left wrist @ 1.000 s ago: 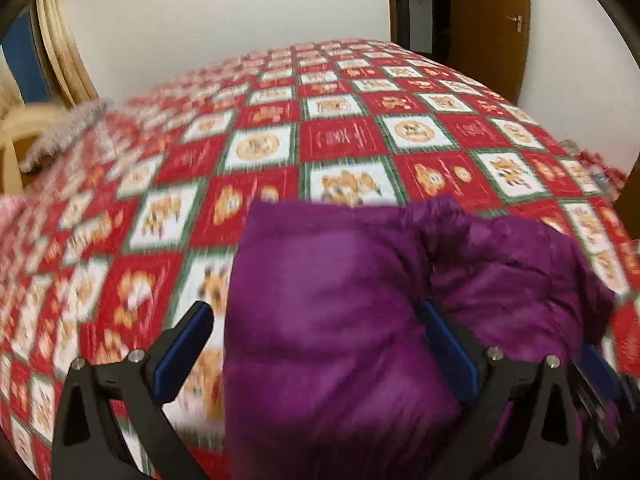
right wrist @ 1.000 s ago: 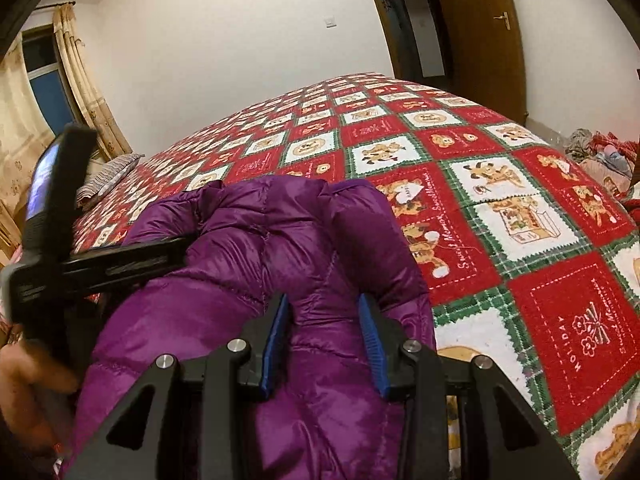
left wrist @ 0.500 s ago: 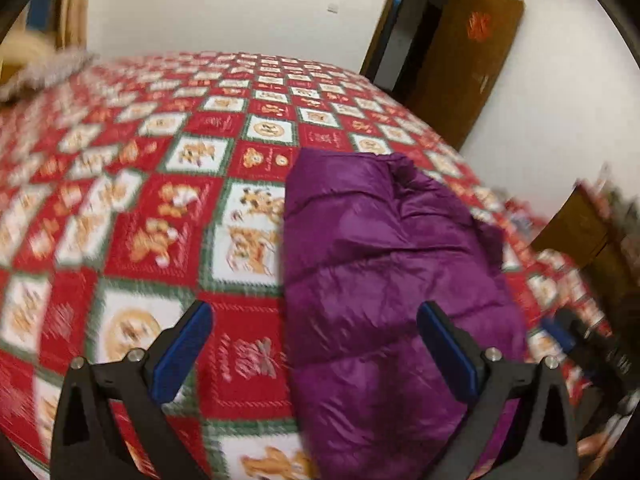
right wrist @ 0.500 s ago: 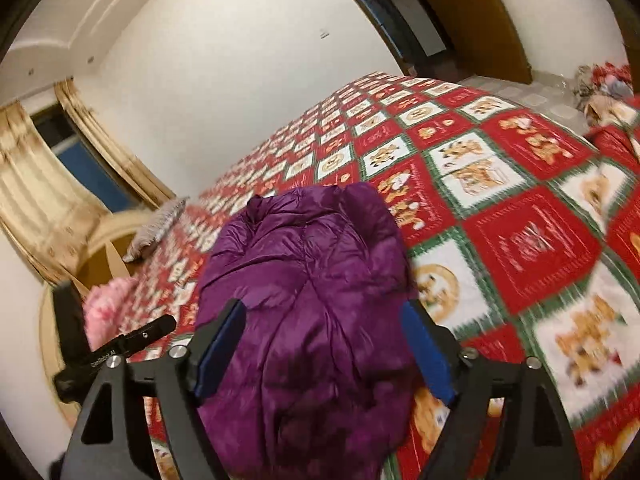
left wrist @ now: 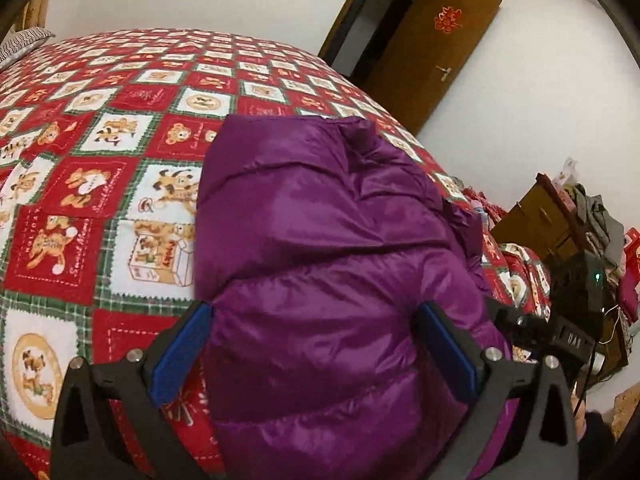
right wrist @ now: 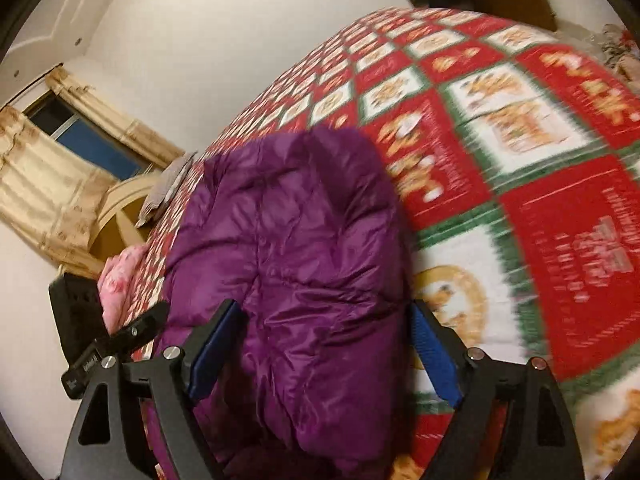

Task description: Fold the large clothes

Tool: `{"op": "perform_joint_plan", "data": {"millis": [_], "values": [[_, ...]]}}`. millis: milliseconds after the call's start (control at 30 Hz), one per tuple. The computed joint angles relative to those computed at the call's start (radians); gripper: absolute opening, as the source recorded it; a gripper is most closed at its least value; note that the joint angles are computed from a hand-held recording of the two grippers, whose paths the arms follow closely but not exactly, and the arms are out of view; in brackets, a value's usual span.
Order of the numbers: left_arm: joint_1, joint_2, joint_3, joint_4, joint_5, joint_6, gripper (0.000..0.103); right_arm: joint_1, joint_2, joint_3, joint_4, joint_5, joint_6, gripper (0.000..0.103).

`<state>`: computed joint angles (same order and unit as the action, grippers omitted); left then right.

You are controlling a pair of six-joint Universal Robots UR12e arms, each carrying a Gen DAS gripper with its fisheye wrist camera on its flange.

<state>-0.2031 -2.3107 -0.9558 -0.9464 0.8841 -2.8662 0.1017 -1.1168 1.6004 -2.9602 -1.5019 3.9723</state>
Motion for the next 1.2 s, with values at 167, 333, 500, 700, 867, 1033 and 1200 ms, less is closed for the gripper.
{"op": "perform_joint_plan", "data": {"millis": [167,333,500,700,867,1033,1200], "values": [[0.011,-0.018,0.01,-0.012,-0.047,-0.018,0.103,0.013,0.028,-0.032,0.004,-0.022,-0.086,0.085],[0.012,-0.004,-0.029,0.034,-0.056,-0.029,0.093,0.036,0.049,-0.072,0.052,-0.086,-0.135,0.081],[0.005,0.034,-0.088,0.11,-0.008,-0.003,0.077,0.057,0.042,-0.075,0.066,-0.091,-0.108,0.051],[0.009,0.073,-0.128,0.131,-0.007,0.011,0.061,0.076,0.009,-0.048,0.073,-0.09,-0.094,0.037],[0.006,0.104,-0.158,0.146,-0.019,0.028,0.058,0.087,-0.025,0.005,-0.003,-0.103,-0.045,0.033],[-0.014,0.134,-0.185,0.174,-0.026,0.071,0.056,0.095,-0.078,0.067,-0.07,-0.15,-0.031,0.031],[-0.043,0.148,-0.189,0.188,-0.015,0.113,0.054,0.102,-0.138,0.124,-0.098,-0.221,-0.016,0.03]]}}
